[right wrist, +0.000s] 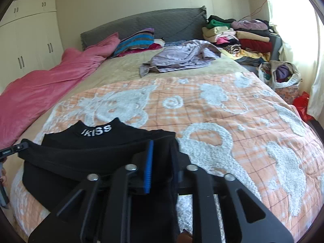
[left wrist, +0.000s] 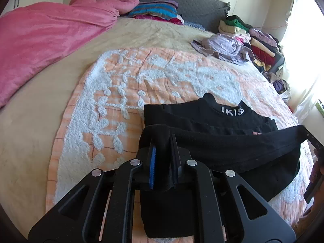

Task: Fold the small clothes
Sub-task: 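Lift the hem with both grippers and fold it toward the collar, then lay the folded hem down and open both grippers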

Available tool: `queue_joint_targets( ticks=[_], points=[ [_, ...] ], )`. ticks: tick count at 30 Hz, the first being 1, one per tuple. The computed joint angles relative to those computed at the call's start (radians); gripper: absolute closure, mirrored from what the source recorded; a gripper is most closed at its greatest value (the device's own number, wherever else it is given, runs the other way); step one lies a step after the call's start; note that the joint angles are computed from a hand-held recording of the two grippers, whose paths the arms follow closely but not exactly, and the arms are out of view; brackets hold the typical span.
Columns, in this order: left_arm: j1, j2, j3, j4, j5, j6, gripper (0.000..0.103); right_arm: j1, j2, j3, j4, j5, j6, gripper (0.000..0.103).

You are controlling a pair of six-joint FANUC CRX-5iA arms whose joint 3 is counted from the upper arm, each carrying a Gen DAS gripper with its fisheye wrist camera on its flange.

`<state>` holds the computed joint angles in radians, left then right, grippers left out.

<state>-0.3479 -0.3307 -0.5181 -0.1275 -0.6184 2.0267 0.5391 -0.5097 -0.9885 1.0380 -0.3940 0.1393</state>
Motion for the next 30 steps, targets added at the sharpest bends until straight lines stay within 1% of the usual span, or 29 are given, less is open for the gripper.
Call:
queue_joint_targets(
  ticks=[1, 2, 3, 6, 9, 10, 12, 14, 15, 17, 18, 19, 20, 21, 22, 23, 24, 25, 27, 28, 30],
  points=[
    [-0.006, -0.003, 0.004, -0.016, -0.001, 0.012, 0.095, -0.009, -0.006, -0.007, 0.018, 0.002, -0.016, 0.079],
    [-0.028, -0.008, 0.02, -0.077, -0.014, 0.064, 0.095, -0.013, -0.014, -0.013, 0.022, 0.004, -0.021, 0.079],
    [-0.041, -0.016, 0.027, -0.111, -0.021, 0.094, 0.094, -0.023, -0.028, -0.023, 0.034, 0.014, -0.03, 0.078],
    [-0.054, -0.054, 0.029, -0.149, -0.024, 0.125, 0.094, -0.027, -0.066, -0.043, 0.049, 0.025, -0.028, 0.078],
    [-0.055, -0.085, 0.009, -0.123, -0.003, 0.095, 0.094, 0.004, -0.099, -0.051, 0.041, 0.016, 0.006, 0.078],
    [-0.059, -0.088, 0.002, -0.101, 0.004, 0.065, 0.094, 0.022, -0.11, -0.054, 0.038, 0.008, 0.02, 0.078],
    [-0.08, -0.081, -0.002, -0.087, 0.005, 0.033, 0.094, 0.056, -0.131, -0.063, 0.035, 0.0, 0.036, 0.078],
    [-0.094, -0.07, -0.011, -0.051, 0.006, -0.021, 0.094, 0.099, -0.146, -0.067, 0.026, -0.018, 0.062, 0.078],
    [-0.102, -0.064, -0.013, -0.045, 0.005, -0.029, 0.094, 0.12, -0.151, -0.066, 0.01, -0.024, 0.084, 0.078],
    [-0.115, -0.048, -0.028, 0.005, 0.015, -0.081, 0.094, 0.186, -0.153, -0.056, -0.066, -0.055, 0.167, 0.078],
    [-0.122, -0.038, -0.032, 0.025, 0.016, -0.105, 0.094, 0.215, -0.152, -0.05, -0.108, -0.066, 0.208, 0.078],
    [-0.125, -0.025, -0.036, 0.051, 0.014, -0.136, 0.094, 0.247, -0.143, -0.036, -0.176, -0.08, 0.267, 0.078],
    [-0.127, -0.01, -0.04, 0.077, 0.013, -0.163, 0.094, 0.276, -0.128, -0.019, -0.24, -0.104, 0.32, 0.078],
    [-0.131, 0.003, -0.045, 0.096, 0.011, -0.181, 0.094, 0.299, -0.106, -0.002, -0.272, -0.138, 0.342, 0.079],
    [-0.141, 0.015, -0.038, 0.076, 0.001, -0.166, 0.094, 0.315, -0.071, 0.016, -0.297, -0.174, 0.351, 0.079],
    [-0.159, 0.029, -0.018, 0.029, -0.019, -0.124, 0.094, 0.319, -0.048, 0.028, -0.316, -0.185, 0.363, 0.08],
    [-0.186, 0.05, 0.01, -0.044, -0.044, -0.055, 0.094, 0.318, -0.005, 0.045, -0.33, -0.204, 0.365, 0.08],
    [-0.202, 0.067, 0.029, -0.09, -0.059, -0.016, 0.094, 0.314, 0.028, 0.06, -0.342, -0.215, 0.37, 0.08],
    [-0.213, 0.095, 0.05, -0.13, -0.071, 0.021, 0.094, 0.288, 0.08, 0.084, -0.38, -0.19, 0.403, 0.08],
    [-0.217, 0.104, 0.06, -0.148, -0.072, 0.033, 0.094, 0.27, 0.11, 0.098, -0.38, -0.17, 0.406, 0.08],
    [-0.241, 0.132, 0.098, -0.222, -0.094, 0.082, 0.094, 0.246, 0.149, 0.118, -0.375, -0.147, 0.408, 0.08]
  ],
)
